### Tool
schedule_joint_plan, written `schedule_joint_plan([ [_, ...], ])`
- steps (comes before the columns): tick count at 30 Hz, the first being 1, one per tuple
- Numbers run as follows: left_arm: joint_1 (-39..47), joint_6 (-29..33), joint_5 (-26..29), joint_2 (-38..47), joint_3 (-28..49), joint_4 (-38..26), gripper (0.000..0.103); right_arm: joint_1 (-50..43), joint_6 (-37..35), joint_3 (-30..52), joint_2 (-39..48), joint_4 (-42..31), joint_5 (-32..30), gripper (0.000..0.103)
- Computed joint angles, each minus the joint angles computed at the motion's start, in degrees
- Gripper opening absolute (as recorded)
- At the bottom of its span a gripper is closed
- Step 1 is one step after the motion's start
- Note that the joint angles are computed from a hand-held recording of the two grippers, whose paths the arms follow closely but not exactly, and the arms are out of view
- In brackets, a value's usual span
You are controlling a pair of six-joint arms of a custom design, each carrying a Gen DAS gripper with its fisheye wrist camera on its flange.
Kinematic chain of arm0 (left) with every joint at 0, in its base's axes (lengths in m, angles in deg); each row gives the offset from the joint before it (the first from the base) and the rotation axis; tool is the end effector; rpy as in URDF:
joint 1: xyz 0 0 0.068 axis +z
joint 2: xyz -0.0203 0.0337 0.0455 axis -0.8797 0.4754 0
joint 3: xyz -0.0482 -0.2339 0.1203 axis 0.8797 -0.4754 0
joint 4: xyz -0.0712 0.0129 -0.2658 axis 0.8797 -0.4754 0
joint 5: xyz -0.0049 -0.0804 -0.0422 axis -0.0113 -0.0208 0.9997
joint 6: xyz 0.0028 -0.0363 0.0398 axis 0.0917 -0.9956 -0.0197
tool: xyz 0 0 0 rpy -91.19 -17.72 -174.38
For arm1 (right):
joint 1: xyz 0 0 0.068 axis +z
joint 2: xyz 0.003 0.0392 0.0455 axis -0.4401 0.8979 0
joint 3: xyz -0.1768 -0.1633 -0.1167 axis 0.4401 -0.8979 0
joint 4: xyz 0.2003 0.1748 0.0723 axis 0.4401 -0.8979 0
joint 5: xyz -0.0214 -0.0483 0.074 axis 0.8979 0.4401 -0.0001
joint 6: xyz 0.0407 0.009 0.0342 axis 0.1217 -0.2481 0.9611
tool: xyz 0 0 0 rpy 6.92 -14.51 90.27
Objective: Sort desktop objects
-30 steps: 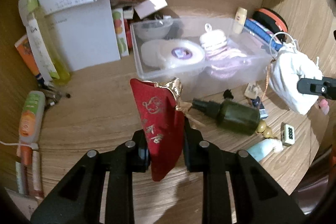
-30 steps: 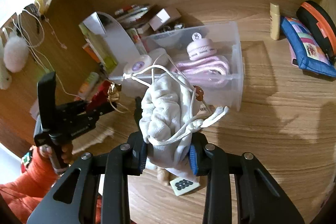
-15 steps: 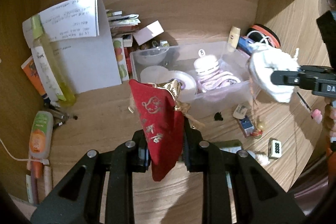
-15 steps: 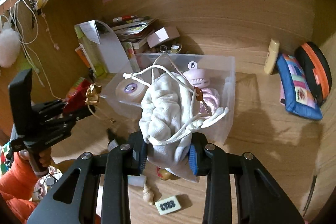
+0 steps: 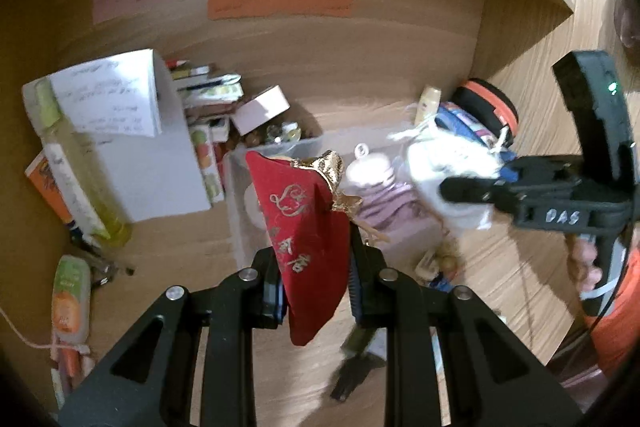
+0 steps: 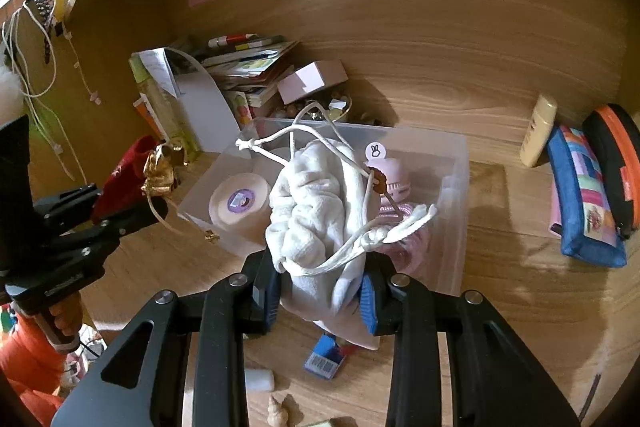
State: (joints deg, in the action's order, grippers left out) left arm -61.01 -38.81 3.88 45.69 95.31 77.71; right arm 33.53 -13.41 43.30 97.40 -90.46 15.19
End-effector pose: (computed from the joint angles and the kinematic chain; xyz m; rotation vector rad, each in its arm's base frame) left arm 0.1983 -0.0197 0.0920 0.8892 2.1098 -0.5109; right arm 0.1189 0.1663 0.1065 0.0451 2.3547 0.2486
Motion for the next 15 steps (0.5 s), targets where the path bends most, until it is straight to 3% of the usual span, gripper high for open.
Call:
schedule_joint_plan([
  [15,-16.47,-10.11,-9.83,13.44,6.56,8.77,0.023,-11.17,-10.79,1.18,5.26,5.42,-9.19,0.032],
])
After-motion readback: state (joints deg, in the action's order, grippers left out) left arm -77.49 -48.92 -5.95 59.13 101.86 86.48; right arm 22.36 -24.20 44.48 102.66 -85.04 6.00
